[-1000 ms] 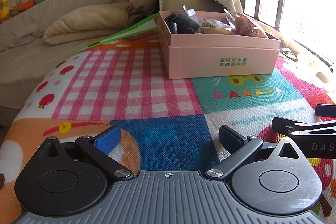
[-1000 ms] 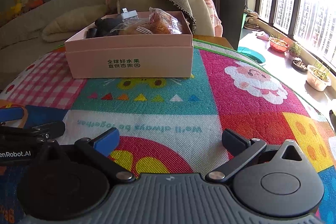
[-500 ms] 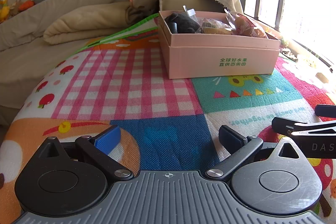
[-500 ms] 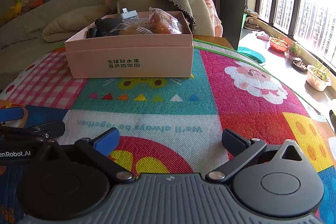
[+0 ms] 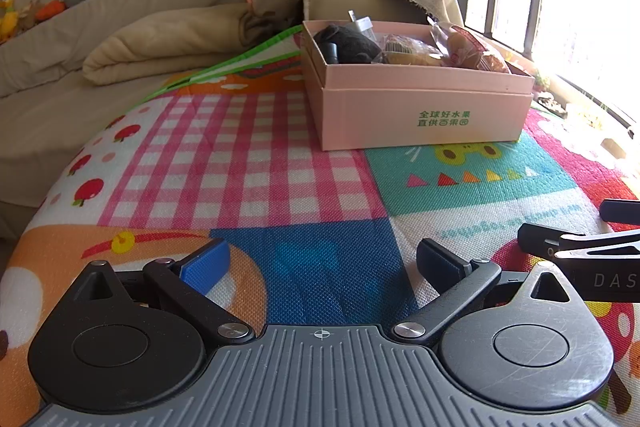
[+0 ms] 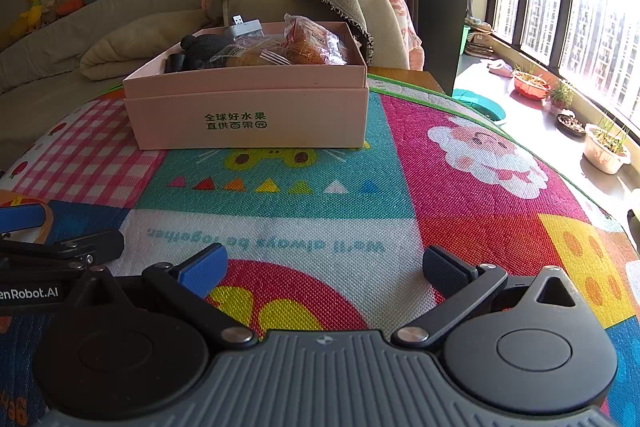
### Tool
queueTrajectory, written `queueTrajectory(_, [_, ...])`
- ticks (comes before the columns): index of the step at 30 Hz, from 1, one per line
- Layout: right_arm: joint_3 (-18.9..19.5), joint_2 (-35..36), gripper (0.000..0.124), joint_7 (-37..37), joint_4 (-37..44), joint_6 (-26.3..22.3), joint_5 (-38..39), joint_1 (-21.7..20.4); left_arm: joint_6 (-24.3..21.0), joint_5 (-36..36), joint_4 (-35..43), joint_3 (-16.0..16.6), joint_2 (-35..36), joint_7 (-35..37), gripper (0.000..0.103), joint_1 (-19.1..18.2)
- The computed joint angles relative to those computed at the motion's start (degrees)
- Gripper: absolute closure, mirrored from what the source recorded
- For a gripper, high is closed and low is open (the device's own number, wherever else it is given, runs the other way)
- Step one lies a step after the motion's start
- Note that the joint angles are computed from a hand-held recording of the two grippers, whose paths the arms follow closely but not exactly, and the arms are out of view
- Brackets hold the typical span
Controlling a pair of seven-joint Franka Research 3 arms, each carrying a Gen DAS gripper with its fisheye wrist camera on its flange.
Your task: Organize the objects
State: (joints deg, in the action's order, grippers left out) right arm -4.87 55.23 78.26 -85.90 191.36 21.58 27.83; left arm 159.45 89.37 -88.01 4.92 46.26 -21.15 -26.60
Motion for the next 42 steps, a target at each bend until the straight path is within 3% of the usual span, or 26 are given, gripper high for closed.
queueTrajectory(42, [0.03, 0.21, 0.021, -0.14, 0.27, 0.01, 0.15, -0.02, 0.69, 0.62, -0.1, 0.13, -0.07, -1.06, 0.0, 0.14])
